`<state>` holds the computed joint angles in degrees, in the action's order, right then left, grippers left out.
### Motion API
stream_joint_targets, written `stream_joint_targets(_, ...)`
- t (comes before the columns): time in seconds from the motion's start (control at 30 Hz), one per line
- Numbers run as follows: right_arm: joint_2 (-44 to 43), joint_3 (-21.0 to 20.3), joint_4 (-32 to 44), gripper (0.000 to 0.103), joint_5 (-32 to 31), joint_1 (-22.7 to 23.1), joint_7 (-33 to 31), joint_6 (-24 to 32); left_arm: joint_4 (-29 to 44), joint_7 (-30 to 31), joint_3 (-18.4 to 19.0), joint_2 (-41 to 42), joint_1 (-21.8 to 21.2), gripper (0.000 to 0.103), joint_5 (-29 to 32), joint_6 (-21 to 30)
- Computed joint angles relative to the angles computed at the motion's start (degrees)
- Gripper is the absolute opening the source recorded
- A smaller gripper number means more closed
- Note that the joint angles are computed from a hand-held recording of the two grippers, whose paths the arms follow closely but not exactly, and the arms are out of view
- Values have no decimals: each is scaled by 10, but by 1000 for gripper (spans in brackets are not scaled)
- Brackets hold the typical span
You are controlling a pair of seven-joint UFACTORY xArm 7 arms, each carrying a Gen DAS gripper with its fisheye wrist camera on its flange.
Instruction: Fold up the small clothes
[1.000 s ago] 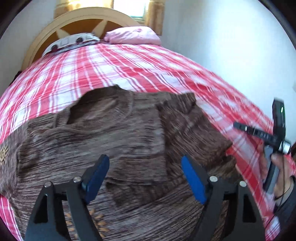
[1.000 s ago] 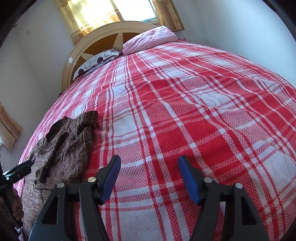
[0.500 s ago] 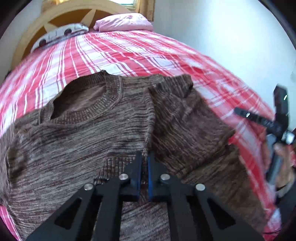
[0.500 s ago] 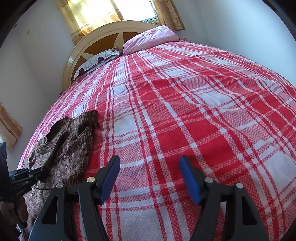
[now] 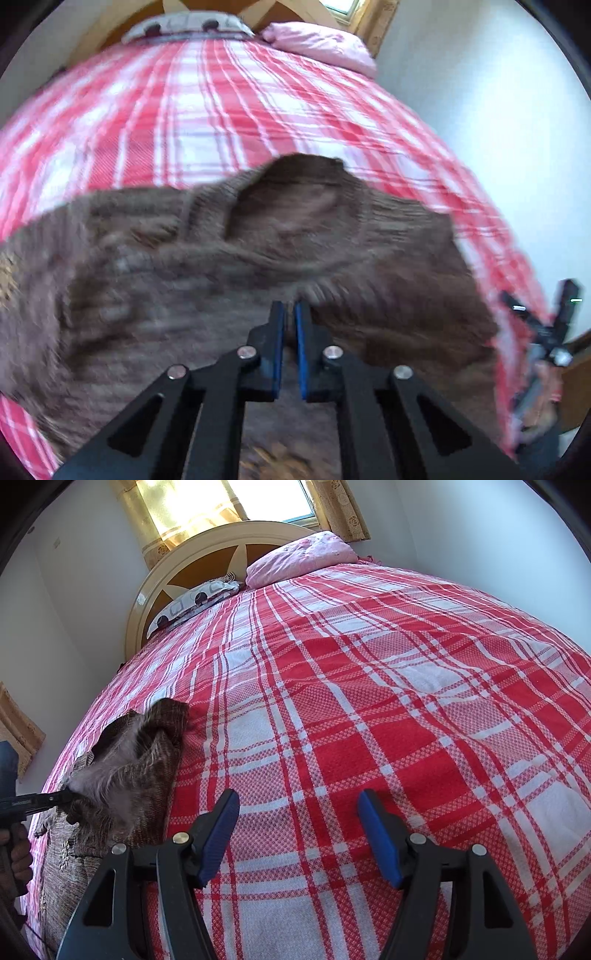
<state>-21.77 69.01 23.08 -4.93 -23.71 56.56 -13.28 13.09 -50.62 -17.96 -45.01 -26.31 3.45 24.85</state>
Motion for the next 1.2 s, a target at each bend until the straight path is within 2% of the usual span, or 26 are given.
stream_joint_targets(0.07,0,0,0,68,0,0,0,0,10,-12,-27,18,29,10,25,8)
stream_joint_targets(0.1,0,-1,0,68,-1,0,0,0,8,-13,-22,23,27,10,24,3)
stream_joint_targets(0.2,1,-1,-1,68,0,1,0,-2,-8,-21,-2,5,-9,13,-3,1)
stream_joint_targets(0.23,1,-1,-1,68,0,1,0,-2,-14,-28,-6,-10,-18,16,-7,5)
stream_joint_targets(0.3,0,1,1,68,1,1,0,1,-23,-47,-16,-49,-45,31,-18,31)
stream_joint_targets(0.37,0,-1,0,68,-1,1,0,1,-35,-69,-23,-89,-79,56,-35,48)
stream_joint_targets(0.47,0,2,2,68,-2,-2,0,2,-30,-96,-37,-96,-99,68,-43,51)
stream_joint_targets(0.6,0,4,2,68,-2,-4,2,0,-22,-110,-35,-44,-112,69,-49,-6)
stream_joint_targets(0.7,0,5,3,68,-3,-5,3,1,-6,-117,-41,19,-109,66,-46,-31)
stream_joint_targets(0.73,0,5,2,68,-3,-5,3,1,3,-130,-62,26,-94,63,-31,-24)
stream_joint_targets(0.77,0,5,2,68,-3,-5,3,1,14,-135,-74,34,-85,52,-17,-14)
stream_joint_targets(0.8,0,5,3,68,-3,-5,3,1,21,-127,-71,43,-88,38,-8,-13)
stream_joint_targets(0.83,0,5,3,68,-4,-5,3,2,22,-117,-61,47,-98,6,-7,-13)
stream_joint_targets(1.1,-1,4,2,69,-5,-4,5,2,-6,-88,-32,-92,-119,7,-8,96)
stream_joint_targets(1.2,-2,13,6,69,-8,-12,7,6,-21,-80,-28,-102,-126,8,-19,98)
